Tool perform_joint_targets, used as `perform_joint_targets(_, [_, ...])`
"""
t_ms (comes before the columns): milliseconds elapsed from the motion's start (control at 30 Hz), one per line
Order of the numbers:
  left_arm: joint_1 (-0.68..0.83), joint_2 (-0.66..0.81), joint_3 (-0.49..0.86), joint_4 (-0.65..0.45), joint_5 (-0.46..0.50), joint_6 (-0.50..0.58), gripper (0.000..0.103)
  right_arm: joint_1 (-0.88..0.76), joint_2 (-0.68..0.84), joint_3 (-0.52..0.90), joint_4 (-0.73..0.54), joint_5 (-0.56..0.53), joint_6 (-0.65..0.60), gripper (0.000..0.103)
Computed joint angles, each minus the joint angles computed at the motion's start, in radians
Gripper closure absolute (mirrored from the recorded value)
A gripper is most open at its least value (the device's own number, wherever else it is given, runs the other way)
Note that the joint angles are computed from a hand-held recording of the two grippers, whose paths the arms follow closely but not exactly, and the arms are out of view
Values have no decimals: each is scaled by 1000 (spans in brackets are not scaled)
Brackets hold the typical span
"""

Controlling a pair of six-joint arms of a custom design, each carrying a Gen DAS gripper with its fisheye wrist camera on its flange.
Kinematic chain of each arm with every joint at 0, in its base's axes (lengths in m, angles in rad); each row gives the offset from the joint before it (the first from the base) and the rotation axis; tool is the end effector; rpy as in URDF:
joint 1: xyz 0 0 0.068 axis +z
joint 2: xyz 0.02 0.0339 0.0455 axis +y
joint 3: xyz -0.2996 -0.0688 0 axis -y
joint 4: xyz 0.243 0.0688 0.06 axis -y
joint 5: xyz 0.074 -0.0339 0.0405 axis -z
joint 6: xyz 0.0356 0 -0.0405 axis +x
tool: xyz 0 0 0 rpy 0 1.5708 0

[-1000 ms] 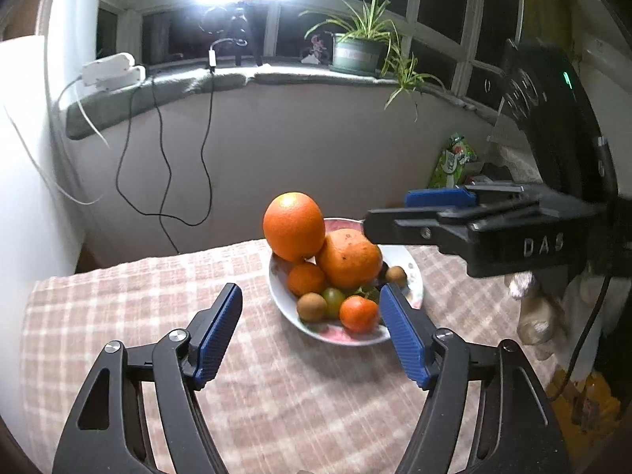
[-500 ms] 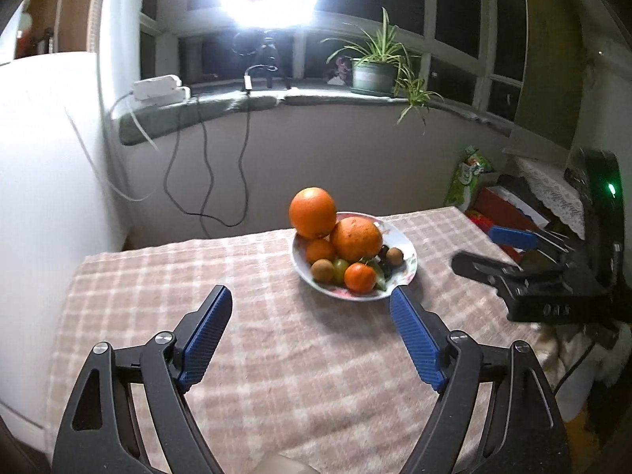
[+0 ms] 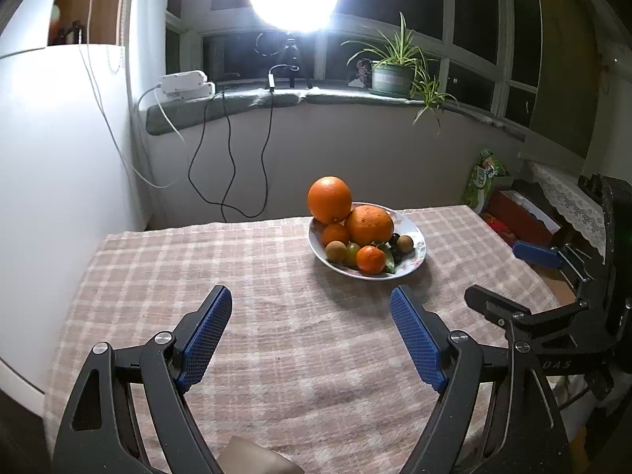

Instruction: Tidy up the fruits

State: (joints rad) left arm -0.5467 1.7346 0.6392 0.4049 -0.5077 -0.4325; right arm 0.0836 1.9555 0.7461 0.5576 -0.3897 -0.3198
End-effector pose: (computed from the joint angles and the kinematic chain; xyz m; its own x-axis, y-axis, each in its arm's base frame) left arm 0.2776 -0.1487 0.1536 -0.5502 -0.0939 -0.8297 -0.1063 0.9934 -0.0420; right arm 0.3571 0.0435 0.1202 -0.4550 -0.3299 -0.8271 -0.5491 0.8352 -0.0312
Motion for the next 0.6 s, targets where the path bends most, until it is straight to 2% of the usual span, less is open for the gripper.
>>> perform_joint_targets(600, [-40,-15,-9,-3,-43,-25,20,-44,-13,-9,-16,-37,15,0])
